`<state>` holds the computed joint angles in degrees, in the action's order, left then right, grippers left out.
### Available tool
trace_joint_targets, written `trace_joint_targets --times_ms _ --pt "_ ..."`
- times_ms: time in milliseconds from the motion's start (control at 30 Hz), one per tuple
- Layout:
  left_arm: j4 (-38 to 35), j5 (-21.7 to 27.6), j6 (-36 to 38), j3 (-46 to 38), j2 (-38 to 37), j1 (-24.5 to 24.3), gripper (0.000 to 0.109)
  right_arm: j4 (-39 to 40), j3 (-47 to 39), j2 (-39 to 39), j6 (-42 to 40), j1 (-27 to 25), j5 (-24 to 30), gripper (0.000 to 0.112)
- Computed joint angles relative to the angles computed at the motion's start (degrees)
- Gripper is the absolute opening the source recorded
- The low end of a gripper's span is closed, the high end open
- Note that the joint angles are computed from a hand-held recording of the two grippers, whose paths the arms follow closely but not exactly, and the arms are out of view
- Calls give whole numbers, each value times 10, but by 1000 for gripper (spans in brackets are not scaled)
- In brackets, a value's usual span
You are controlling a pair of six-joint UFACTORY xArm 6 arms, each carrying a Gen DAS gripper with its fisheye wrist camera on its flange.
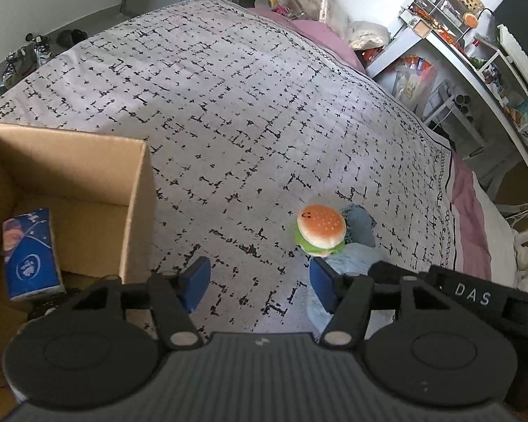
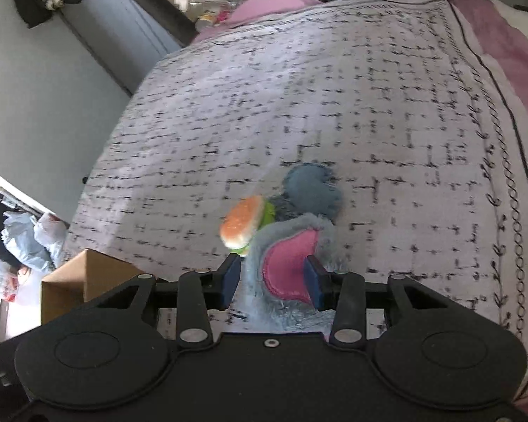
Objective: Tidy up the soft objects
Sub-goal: 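Grasp the grey plush mouse body with both grippers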
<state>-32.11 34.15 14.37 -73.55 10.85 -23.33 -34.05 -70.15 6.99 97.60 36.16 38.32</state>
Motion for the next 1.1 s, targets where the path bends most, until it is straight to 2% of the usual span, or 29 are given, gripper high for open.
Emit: trace_joint_targets --times_ms 133,300,367,467,733,900,967,1100 --pt "-3 4 -1 -8 8 -8 61 16 13 -11 -9 0 10 41" --pt "-6 4 2 -9 8 -23 61 23 45 -33 20 -2 7 38" --pt "-13 10 3 -12 10 -29 60 20 73 -51 54 -7 -15 32" --pt "-13 20 4 -17 13 -38 54 16 119 -76 110 -21 -64 29" --pt "-19 45 -14 -37 32 -57 50 8 184 -101 201 -42 -148 28" --pt "-13 50 -27 -49 45 -67 50 9 205 -111 228 -51 -167 28" --pt "-11 52 -34 -53 51 -69 43 7 210 -112 235 -53 -172 28" --pt "-19 52 -45 -59 64 -74 42 2 213 -107 252 -56 -171 28"
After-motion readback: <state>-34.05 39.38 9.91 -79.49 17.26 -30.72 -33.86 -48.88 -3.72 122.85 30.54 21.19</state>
